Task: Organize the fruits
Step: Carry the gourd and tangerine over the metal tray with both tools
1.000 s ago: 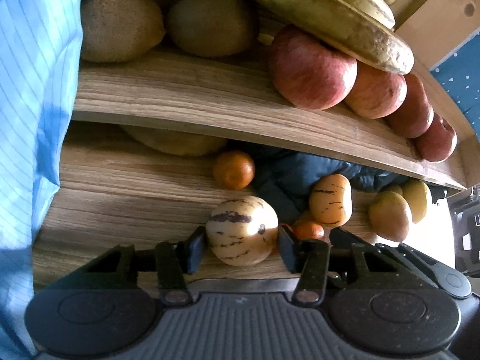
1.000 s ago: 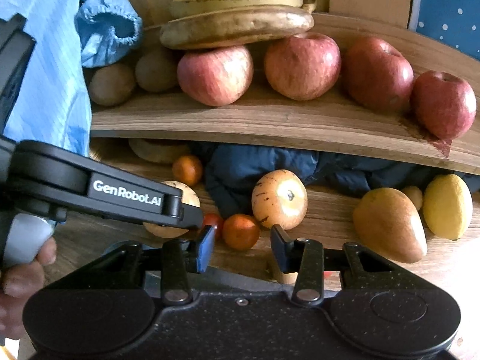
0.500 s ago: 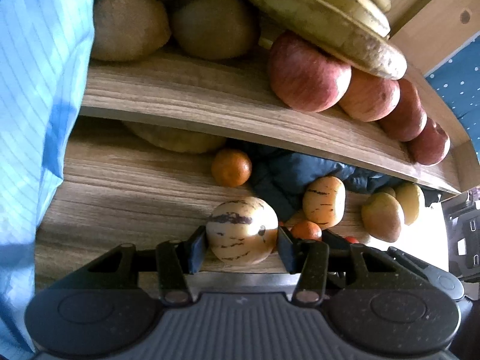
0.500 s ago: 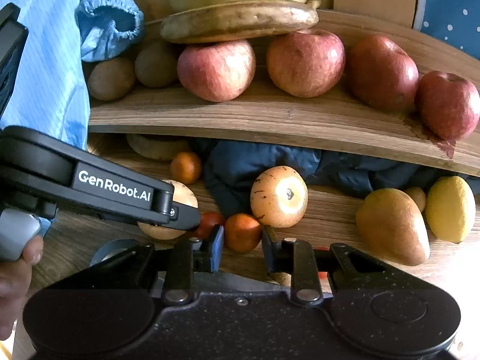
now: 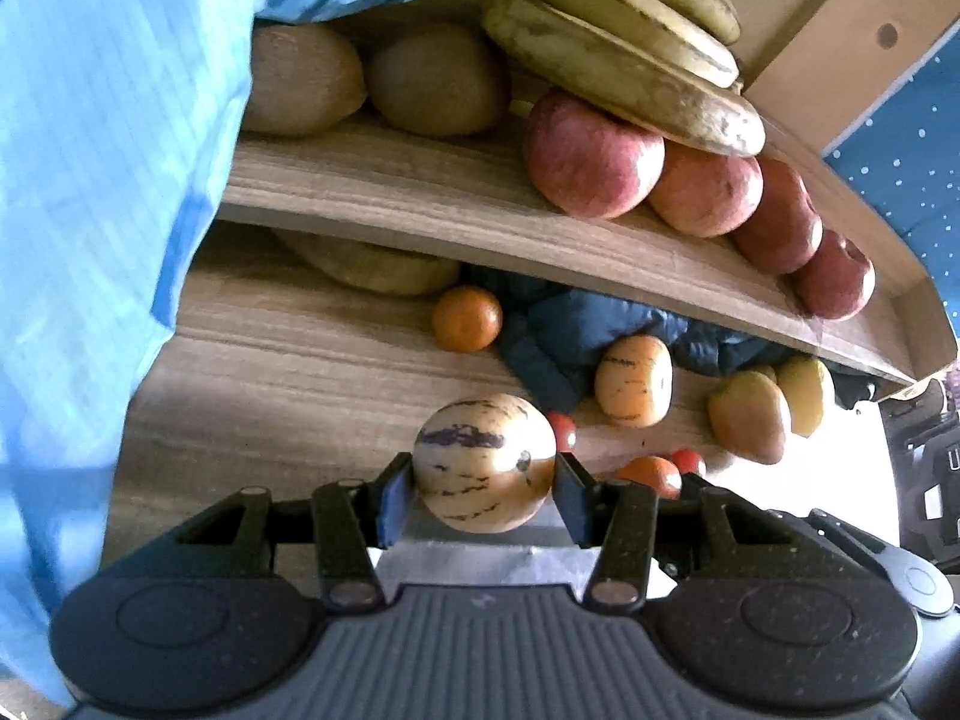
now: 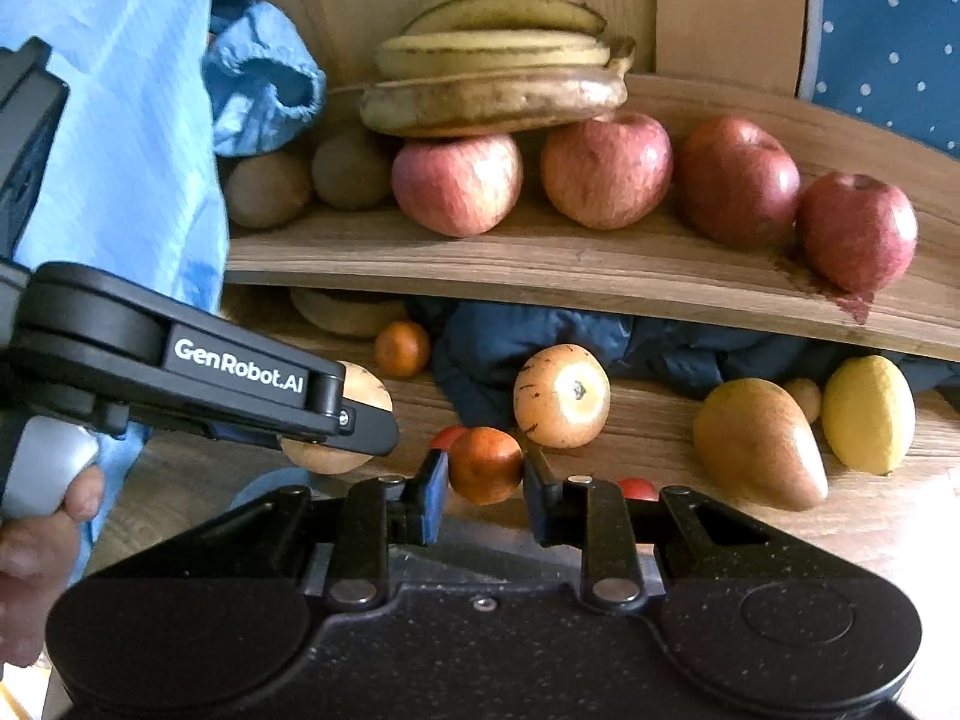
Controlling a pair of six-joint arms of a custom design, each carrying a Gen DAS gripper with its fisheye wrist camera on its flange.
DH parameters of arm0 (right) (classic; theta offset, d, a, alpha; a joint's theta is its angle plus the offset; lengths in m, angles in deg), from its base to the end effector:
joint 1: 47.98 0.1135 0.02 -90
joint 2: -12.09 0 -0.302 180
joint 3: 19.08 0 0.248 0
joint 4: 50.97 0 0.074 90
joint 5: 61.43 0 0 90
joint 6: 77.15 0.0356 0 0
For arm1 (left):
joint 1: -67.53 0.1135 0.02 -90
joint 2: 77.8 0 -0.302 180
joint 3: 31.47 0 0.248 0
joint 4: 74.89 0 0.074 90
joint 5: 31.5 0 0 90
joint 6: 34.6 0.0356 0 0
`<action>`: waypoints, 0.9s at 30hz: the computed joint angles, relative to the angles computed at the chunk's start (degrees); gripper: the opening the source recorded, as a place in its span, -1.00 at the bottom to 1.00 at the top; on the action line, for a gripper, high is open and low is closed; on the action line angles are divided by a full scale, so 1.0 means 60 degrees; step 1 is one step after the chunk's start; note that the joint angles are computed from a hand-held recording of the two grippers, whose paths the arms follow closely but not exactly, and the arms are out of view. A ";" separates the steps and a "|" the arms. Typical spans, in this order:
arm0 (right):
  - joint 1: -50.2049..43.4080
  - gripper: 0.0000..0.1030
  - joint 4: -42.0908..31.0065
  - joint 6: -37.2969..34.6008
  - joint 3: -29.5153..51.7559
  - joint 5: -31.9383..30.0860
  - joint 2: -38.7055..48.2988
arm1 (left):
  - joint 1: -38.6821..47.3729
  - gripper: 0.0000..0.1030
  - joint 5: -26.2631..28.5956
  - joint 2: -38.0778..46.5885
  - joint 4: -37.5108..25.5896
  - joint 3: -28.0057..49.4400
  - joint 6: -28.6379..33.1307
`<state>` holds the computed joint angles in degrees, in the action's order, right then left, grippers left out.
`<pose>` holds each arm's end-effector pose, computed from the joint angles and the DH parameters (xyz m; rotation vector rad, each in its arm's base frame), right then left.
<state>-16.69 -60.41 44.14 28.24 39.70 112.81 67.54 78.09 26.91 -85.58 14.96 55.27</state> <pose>0.2375 0.1363 0.1142 0.0620 2.6359 0.1112 0.2657 -0.0119 0.0943 0.0844 2.7384 -0.4733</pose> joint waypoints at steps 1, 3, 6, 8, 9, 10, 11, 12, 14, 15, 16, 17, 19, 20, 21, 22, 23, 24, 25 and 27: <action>0.0094 -0.44 -0.0061 0.0058 -0.0048 0.0034 -0.0127 | -0.0024 0.04 -0.0021 -0.0072 0.0055 -0.0123 -0.0014; 0.0269 -0.44 -0.0152 0.0185 -0.0197 0.0083 -0.0384 | -0.0057 0.04 -0.0056 -0.0278 0.0197 -0.0431 -0.0081; 0.0624 -0.44 -0.0321 0.0380 -0.0414 0.0221 -0.0798 | -0.0078 0.04 -0.0101 -0.0584 0.0325 -0.0870 -0.0192; 0.0837 -0.44 -0.0443 0.0513 -0.0597 0.0278 -0.1114 | -0.0066 0.04 -0.0136 -0.0841 0.0368 -0.1157 -0.0229; 0.0932 -0.44 -0.0504 0.0564 -0.0677 0.0293 -0.1255 | -0.0063 0.04 -0.0162 -0.0956 0.0399 -0.1296 -0.0252; 0.1036 -0.44 -0.0571 0.0621 -0.0743 0.0310 -0.1381 | -0.0028 0.04 -0.0166 -0.1067 0.0397 -0.1407 -0.0235; 0.1145 -0.44 -0.0644 0.0683 -0.0813 0.0321 -0.1517 | 0.0028 0.04 -0.0163 -0.1208 0.0385 -0.1540 -0.0210; 0.1259 -0.44 -0.0722 0.0753 -0.0882 0.0337 -0.1654 | 0.0041 0.04 -0.0182 -0.1351 0.0412 -0.1695 -0.0246; 0.1446 -0.44 -0.0853 0.0850 -0.0978 0.0350 -0.1866 | 0.0067 0.04 -0.0226 -0.1521 0.0514 -0.1965 -0.0306; 0.1535 -0.44 -0.0925 0.0880 -0.1037 0.0352 -0.1993 | 0.0096 0.04 -0.0245 -0.1605 0.0564 -0.2110 -0.0322; 0.1637 -0.44 -0.1000 0.0923 -0.1102 0.0360 -0.2129 | 0.0143 0.04 -0.0252 -0.1694 0.0598 -0.2249 -0.0309; 0.1714 -0.44 -0.1058 0.0958 -0.1159 0.0351 -0.2232 | 0.0171 0.04 -0.0270 -0.1737 0.0678 -0.2382 -0.0319; 0.1920 -0.44 -0.1194 0.1087 -0.1288 0.0346 -0.2448 | 0.0345 0.04 -0.0264 -0.2016 0.0648 -0.2690 -0.0224; 0.2037 -0.44 -0.1258 0.1173 -0.1343 0.0357 -0.2539 | 0.0393 0.04 -0.0280 -0.2123 0.0652 -0.2827 -0.0221; 0.2167 -0.44 -0.1329 0.1270 -0.1392 0.0367 -0.2620 | 0.0448 0.04 -0.0303 -0.2221 0.0673 -0.2982 -0.0215; 0.2266 -0.44 -0.1372 0.1349 -0.1450 0.0366 -0.2693 | 0.0502 0.04 -0.0323 -0.2292 0.0689 -0.3103 -0.0206; 0.2380 -0.44 -0.1430 0.1437 -0.1501 0.0367 -0.2769 | 0.0559 0.04 -0.0333 -0.2340 0.0708 -0.3202 -0.0190; 0.2531 -0.44 -0.1488 0.1559 -0.1544 0.0387 -0.2832 | 0.0651 0.04 -0.0335 -0.2431 0.0704 -0.3336 -0.0139; 0.2683 -0.44 -0.1542 0.1688 -0.1584 0.0389 -0.2887 | 0.0709 0.04 -0.0349 -0.2506 0.0697 -0.3447 -0.0110; 0.2991 -0.44 -0.1613 0.1927 -0.1659 0.0390 -0.2960 | 0.0841 0.04 -0.0369 -0.2656 0.0709 -0.3708 -0.0036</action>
